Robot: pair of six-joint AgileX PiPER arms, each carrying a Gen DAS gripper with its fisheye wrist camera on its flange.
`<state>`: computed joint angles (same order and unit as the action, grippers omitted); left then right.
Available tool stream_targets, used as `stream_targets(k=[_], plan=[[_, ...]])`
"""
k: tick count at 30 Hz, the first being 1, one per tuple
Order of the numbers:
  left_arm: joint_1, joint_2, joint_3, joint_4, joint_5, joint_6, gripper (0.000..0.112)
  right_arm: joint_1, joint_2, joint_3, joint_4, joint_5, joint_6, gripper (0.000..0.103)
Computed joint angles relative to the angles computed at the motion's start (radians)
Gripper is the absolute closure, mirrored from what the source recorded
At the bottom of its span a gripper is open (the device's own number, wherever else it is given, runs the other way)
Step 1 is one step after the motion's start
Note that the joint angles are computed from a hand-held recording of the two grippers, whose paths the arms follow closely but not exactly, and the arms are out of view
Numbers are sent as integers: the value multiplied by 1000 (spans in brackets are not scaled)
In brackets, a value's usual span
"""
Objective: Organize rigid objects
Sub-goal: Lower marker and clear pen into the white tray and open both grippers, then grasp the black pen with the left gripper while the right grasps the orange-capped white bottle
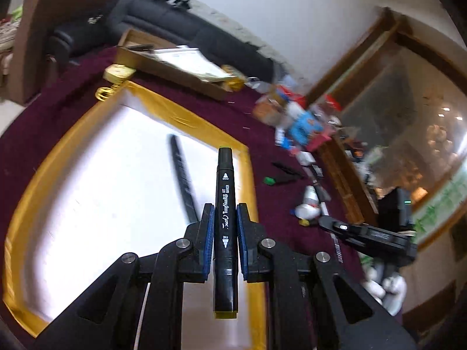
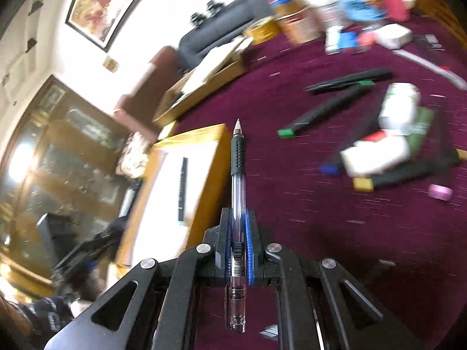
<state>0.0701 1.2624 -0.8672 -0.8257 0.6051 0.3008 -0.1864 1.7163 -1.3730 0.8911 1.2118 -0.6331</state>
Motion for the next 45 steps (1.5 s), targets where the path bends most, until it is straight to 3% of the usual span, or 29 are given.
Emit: stream_targets(k=[7,12,14,17,23,25,26,27,28,30,35,40,44,45], plan=[[60,244,-117,12,6,-47,100,337,150,-193,-126,-126,285,95],[93,302,-109,-58,7,-13,100,486,269,-350,-303,-173,469,95],[121,297,-91,-132,21,49,99,523,291,-380,-364,-183,513,95],[153,256,-55,-200,50,118,84,535,292,-380,-403,-199,525,94],[175,105,3,-233,90,144,67,417,111,-147,-232,-307,312,89],[131,22,22,-223,92,132,54,340,-19,2,-174,-399,181,80],[101,-11,26,-206,87,116,54,291,-83,74,-140,-437,108,60],[57,-38,26,-191,78,99,53,214,-153,153,-85,-478,15,32],[-7,-60,22,-170,64,74,50,161,-189,194,-52,-501,-39,20],[-149,-63,2,-101,9,-8,47,26,-225,247,-40,-552,-77,14],[-567,72,-82,342,-158,-411,47,-275,-89,191,4,-400,-93,15],[-804,253,-185,768,-155,-834,47,-408,15,175,95,-331,-224,15],[-875,337,-265,998,-66,-1024,47,-427,78,174,165,-318,-306,14],[-883,340,-268,1019,-56,-1034,54,-438,77,179,184,-307,-324,15]])
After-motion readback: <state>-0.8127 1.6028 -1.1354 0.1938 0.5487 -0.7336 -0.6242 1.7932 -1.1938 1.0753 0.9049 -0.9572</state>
